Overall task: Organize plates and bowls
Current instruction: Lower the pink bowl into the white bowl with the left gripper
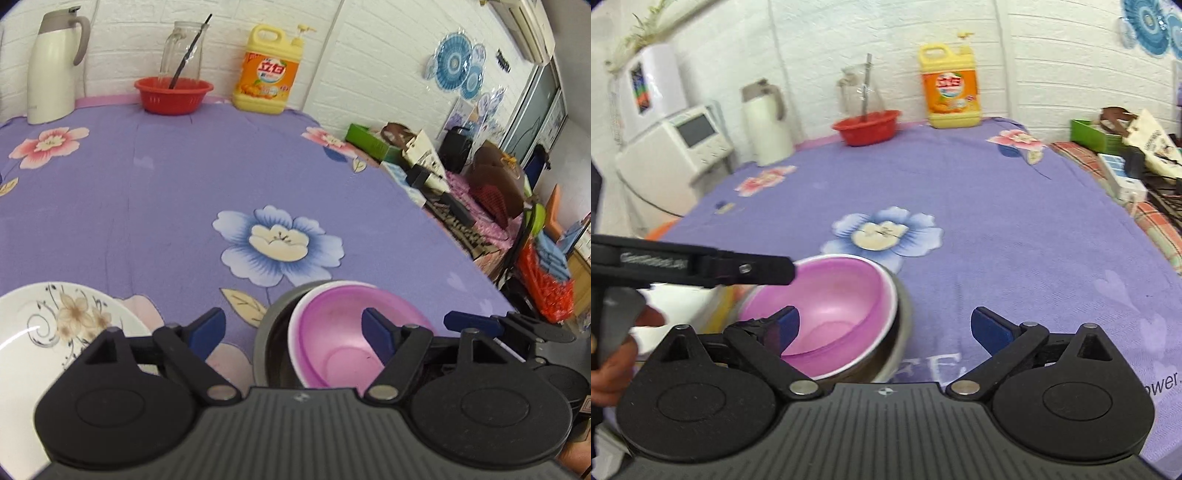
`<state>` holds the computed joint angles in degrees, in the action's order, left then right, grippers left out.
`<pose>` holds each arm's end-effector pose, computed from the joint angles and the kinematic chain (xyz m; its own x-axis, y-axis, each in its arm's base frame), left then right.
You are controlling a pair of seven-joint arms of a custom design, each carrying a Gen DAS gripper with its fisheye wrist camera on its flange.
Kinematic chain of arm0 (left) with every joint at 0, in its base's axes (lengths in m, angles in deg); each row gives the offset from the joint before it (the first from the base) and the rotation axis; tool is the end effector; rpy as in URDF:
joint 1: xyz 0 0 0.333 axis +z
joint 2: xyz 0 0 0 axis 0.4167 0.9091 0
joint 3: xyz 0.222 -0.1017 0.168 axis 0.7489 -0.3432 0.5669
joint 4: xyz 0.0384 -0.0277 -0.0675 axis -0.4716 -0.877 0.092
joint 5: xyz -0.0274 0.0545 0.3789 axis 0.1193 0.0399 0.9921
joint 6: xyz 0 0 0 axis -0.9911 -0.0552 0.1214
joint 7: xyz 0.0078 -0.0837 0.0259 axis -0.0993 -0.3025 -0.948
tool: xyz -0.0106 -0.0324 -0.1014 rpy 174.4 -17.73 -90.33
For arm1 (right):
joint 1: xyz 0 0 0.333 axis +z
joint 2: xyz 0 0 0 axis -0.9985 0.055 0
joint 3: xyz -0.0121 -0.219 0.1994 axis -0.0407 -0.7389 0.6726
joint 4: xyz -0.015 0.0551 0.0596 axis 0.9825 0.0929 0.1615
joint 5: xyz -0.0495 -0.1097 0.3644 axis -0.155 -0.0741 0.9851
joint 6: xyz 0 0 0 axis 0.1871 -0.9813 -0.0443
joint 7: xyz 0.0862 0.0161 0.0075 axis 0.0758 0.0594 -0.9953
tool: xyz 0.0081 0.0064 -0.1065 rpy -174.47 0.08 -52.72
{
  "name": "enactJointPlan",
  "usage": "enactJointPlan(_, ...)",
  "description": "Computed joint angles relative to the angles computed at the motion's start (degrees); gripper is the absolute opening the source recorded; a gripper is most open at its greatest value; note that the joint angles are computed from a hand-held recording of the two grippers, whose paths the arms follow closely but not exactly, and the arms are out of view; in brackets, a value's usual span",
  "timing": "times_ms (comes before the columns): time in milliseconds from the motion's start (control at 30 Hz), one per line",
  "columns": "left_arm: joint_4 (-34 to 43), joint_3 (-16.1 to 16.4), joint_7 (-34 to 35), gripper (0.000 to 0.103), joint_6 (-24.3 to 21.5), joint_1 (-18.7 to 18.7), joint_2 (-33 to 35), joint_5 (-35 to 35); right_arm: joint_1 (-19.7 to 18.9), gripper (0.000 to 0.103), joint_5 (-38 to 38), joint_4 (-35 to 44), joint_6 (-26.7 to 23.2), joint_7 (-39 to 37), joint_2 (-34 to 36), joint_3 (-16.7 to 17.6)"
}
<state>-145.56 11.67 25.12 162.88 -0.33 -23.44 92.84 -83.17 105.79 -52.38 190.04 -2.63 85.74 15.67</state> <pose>0.6428 -0.2934 0.3676 -0.0661 -0.9596 0.2735 -0.6595 -0.1637 -0.7337 0.6510 0.2826 0.3438 0.4963 -0.8544 -0.1536 -0.5577 -0.1782 -0.8107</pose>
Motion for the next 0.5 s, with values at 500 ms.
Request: enactJointPlan(500,6.23,-13.39,20.86,0.075,-8.34,9.49,4.82,-9.76,10.89,0.103,3.32,2.67,-7.45,6.73,-0.59,-13.32)
